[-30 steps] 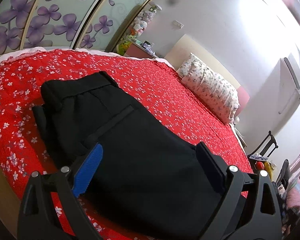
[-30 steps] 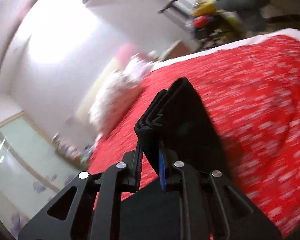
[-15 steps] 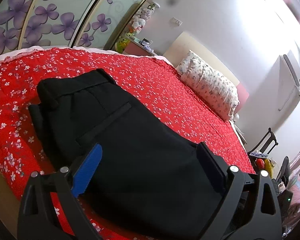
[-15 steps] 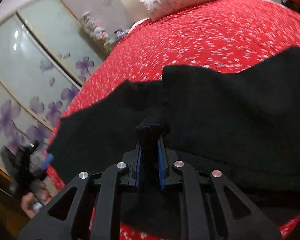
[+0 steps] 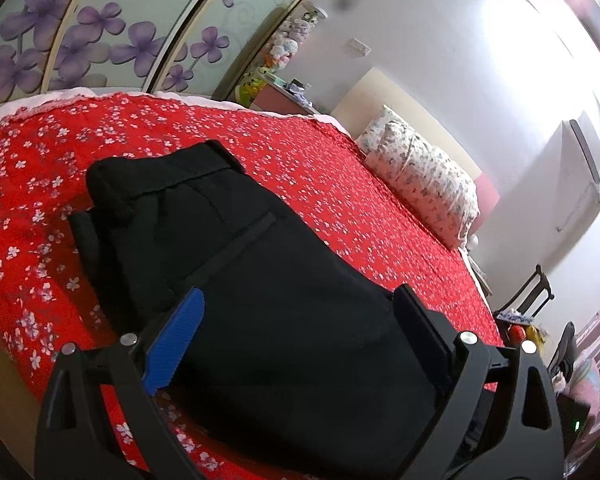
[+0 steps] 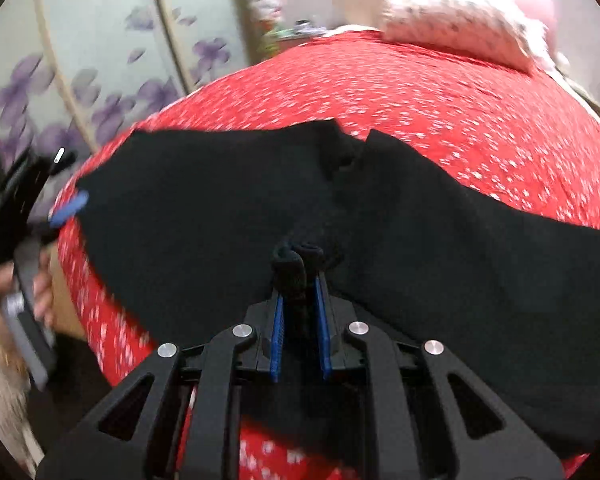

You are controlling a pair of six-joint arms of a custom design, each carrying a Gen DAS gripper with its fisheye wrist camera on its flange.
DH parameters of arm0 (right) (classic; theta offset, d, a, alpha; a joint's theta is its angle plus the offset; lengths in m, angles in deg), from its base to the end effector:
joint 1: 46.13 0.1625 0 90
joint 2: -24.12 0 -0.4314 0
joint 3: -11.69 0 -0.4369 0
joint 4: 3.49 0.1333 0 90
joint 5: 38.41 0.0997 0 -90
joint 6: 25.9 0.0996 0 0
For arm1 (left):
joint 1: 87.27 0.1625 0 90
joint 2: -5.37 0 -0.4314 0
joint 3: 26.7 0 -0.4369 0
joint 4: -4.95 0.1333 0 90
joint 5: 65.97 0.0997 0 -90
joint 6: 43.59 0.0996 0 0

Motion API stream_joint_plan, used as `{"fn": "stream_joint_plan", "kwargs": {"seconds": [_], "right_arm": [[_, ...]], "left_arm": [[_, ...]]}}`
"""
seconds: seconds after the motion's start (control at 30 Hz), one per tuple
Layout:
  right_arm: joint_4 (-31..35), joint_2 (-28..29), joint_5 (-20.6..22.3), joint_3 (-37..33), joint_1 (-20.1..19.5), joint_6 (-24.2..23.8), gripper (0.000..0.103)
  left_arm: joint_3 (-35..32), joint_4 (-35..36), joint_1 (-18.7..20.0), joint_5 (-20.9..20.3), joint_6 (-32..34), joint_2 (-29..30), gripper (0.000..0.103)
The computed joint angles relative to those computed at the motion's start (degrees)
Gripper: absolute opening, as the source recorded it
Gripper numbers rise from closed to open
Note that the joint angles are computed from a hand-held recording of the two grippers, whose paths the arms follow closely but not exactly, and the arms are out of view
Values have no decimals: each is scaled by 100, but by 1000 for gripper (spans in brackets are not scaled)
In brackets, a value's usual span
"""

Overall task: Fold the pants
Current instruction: 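Open the right tool to release the edge while the left tool keeps holding the trousers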

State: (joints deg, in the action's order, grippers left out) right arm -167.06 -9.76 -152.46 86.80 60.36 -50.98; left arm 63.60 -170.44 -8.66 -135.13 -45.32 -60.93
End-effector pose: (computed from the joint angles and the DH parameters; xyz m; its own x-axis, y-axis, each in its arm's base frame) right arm 0.3215 -0.7596 0.0915 -0.7475 -0.3888 0.5386 -0.6146 0.7125 -0.3386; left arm 0.0268 -0.7215 0.4228 -0.9803 -0.1357 -0.1438 0.0650 0.4655 -0.8826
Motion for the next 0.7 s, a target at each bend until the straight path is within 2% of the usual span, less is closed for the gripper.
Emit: {"fn": "stream_joint_plan", "kwargs": {"seconds": [0.07, 0.13, 0.17, 0.2, 0.27, 0.37, 0.4, 0.47, 0.5, 0.6, 0.67, 0.7], "right_arm": [[-129, 12, -129, 84, 26, -293, 16], [-209, 12, -196, 131, 38, -485, 22], [-195, -11, -164, 184, 41, -532, 35], [-4, -40, -68, 171, 47, -515, 52], [207, -129, 220, 217, 54, -371, 63], [282, -357, 1233, 400, -78, 148, 63], [357, -381, 1439, 383, -129, 364, 63], [1081, -318, 1737, 132, -307, 1248, 64], [1322, -275, 1865, 54, -387, 1533, 64], [1502, -396, 2258, 72, -465, 1726, 64], [1306, -583, 2941, 272, -554, 1776, 64], [1058, -687, 3191, 410, -585, 1789, 68]], "left_arm": [[4, -29, 10, -11, -80, -3, 95], [33, -153, 10, -10, -137, -9, 95], [58, -216, 3, -8, -152, -19, 95], [91, -301, 4, -29, -163, -34, 95], [168, -579, 10, -90, -119, -69, 95], [283, -925, 27, -120, -66, -170, 95], [303, -909, 34, -130, -116, -205, 95], [292, -568, 85, -166, -385, -324, 95], [274, -401, 113, -200, -505, -369, 95], [163, 411, 241, -315, -999, -535, 95], [112, 662, 320, -416, -1239, -597, 95], [59, 814, 372, -507, -1395, -620, 95]]}}
